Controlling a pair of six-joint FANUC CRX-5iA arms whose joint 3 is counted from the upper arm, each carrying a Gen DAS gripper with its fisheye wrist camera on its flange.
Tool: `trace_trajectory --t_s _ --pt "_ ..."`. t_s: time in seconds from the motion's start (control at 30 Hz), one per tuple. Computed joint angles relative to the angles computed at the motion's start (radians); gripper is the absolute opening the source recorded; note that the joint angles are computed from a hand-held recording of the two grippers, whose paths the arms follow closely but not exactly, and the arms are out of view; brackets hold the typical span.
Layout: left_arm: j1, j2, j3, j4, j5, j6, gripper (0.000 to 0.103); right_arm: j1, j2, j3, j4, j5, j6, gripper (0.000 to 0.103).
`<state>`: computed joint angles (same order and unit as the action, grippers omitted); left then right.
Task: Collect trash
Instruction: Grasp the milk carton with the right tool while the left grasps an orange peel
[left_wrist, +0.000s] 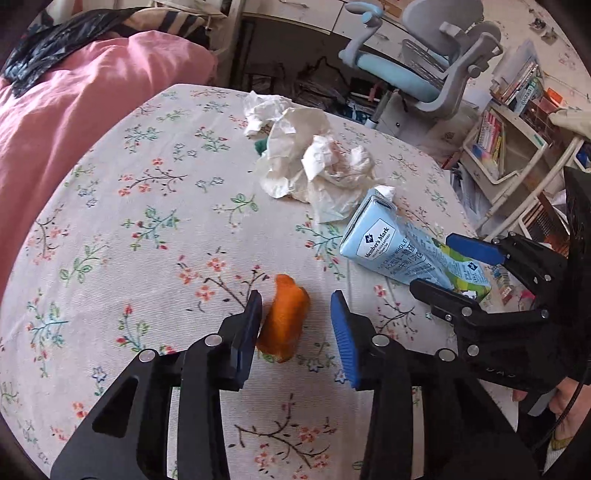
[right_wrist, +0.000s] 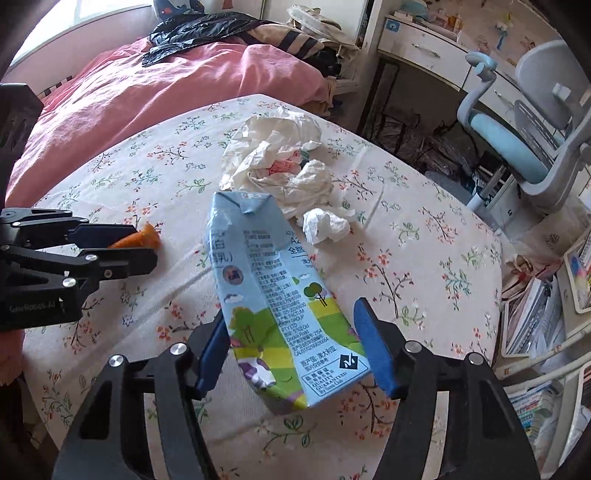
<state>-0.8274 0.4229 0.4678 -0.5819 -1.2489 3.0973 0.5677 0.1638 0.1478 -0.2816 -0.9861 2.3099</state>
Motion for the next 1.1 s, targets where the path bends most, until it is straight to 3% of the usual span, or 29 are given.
trace_trajectory --t_s 0.23,0.3,0.4,0.47,0.53,0.57,0.6,0.8,1.1 --pt "-0.011 0.028 0.035 -0.007 -0.021 -0.057 0.028 -0.022 0.026 0.047 -0.014 -0.048 -0.060 0.055" --pt "-0.015 0.051 0.074 -0.007 -0.073 -0.079 0.032 -0.013 0.022 0.026 0.005 -0.005 -0.071 0.073" --pt "-0.019 0.074 0.118 -0.007 -0.149 -0.090 0.051 0.000 0.023 0.013 0.022 0.022 -0.071 0.076" --pt "-0.018 0.081 0.131 0.000 -0.174 -0.104 0.051 0.005 0.028 0.014 0.019 0.024 -0.072 0.076" --pt "-0.021 0.084 0.136 -0.003 -0.187 -0.128 0.044 0.007 0.037 0.021 0.012 0.009 -0.066 0.072" --pt "-0.019 0.086 0.138 0.002 -0.186 -0.147 0.028 0.011 0.038 0.018 0.021 0.010 -0.073 0.060" --pt "-0.015 0.084 0.134 0.008 -0.173 -0.161 0.018 0.011 0.034 0.012 0.020 0.019 -0.071 0.059" --pt "-0.013 0.049 0.086 -0.006 -0.066 -0.126 0.017 -0.022 0.018 0.014 0.005 -0.012 -0.073 0.055" --pt "-0.031 0.112 0.190 -0.043 -0.066 -0.142 0.017 -0.114 0.007 0.033 -0.101 -0.110 -0.058 0.055"
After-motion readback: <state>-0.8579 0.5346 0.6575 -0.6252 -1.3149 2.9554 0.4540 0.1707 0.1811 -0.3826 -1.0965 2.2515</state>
